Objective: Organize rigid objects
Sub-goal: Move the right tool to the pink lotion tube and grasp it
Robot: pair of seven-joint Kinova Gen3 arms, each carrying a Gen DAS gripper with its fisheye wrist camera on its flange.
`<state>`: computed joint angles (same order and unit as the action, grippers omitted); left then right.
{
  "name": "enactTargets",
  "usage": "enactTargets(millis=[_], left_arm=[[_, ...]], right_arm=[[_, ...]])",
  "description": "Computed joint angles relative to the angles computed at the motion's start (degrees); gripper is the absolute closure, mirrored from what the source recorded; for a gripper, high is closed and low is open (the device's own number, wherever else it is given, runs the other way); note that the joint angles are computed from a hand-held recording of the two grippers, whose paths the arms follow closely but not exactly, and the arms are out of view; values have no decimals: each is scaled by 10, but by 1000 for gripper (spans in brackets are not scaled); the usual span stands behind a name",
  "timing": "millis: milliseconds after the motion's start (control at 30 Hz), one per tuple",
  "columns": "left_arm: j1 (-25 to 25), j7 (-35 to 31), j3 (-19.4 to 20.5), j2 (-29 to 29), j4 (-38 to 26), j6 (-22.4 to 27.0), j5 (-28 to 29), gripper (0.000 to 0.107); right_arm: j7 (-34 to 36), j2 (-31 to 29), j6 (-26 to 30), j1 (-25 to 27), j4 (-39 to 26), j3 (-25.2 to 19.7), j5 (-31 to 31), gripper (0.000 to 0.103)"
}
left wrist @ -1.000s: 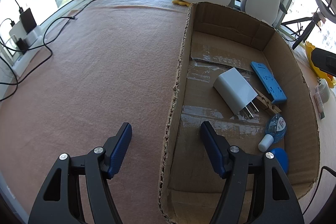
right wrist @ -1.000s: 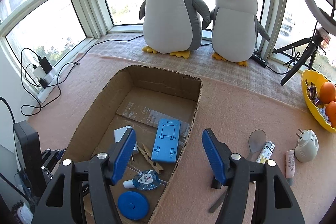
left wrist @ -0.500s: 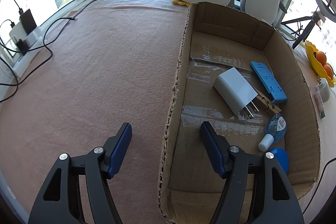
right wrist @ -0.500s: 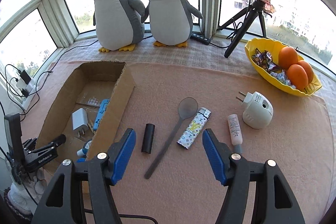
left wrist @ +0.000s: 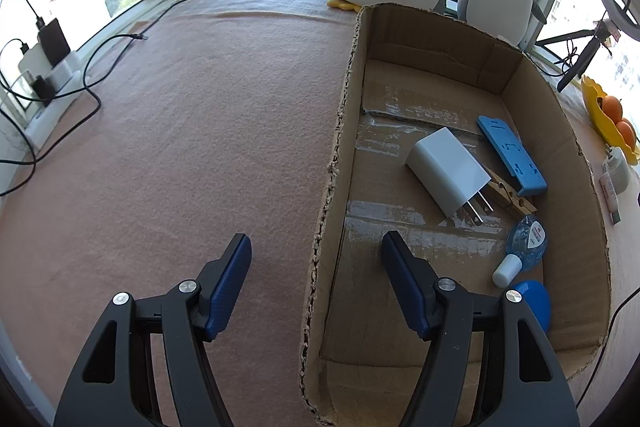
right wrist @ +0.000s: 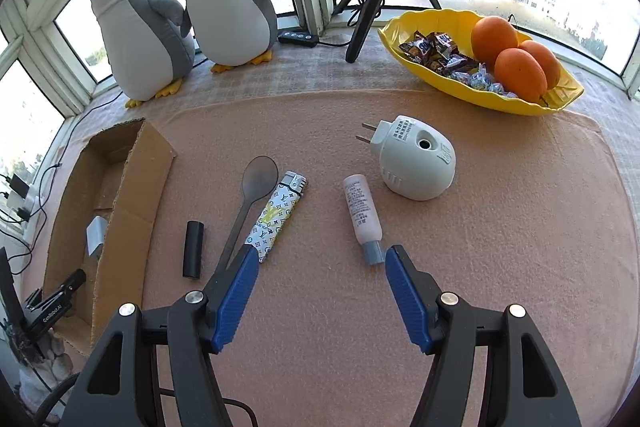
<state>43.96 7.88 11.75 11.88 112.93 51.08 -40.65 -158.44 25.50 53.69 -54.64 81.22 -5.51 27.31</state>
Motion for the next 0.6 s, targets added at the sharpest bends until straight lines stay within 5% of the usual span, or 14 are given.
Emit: enactTargets(millis=[100, 333, 600], left_arm=[[0, 0, 0, 0, 0, 0, 0, 38], [-1, -2, 0, 1, -1, 2, 1, 38], [-1, -3, 0, 1, -3, 3, 3, 38]], right_arm=[[7, -8, -14, 15, 17, 0, -6, 42], [46, 13, -2, 27, 1, -1, -10, 67], [102, 61, 44, 23, -56, 11, -16, 67]])
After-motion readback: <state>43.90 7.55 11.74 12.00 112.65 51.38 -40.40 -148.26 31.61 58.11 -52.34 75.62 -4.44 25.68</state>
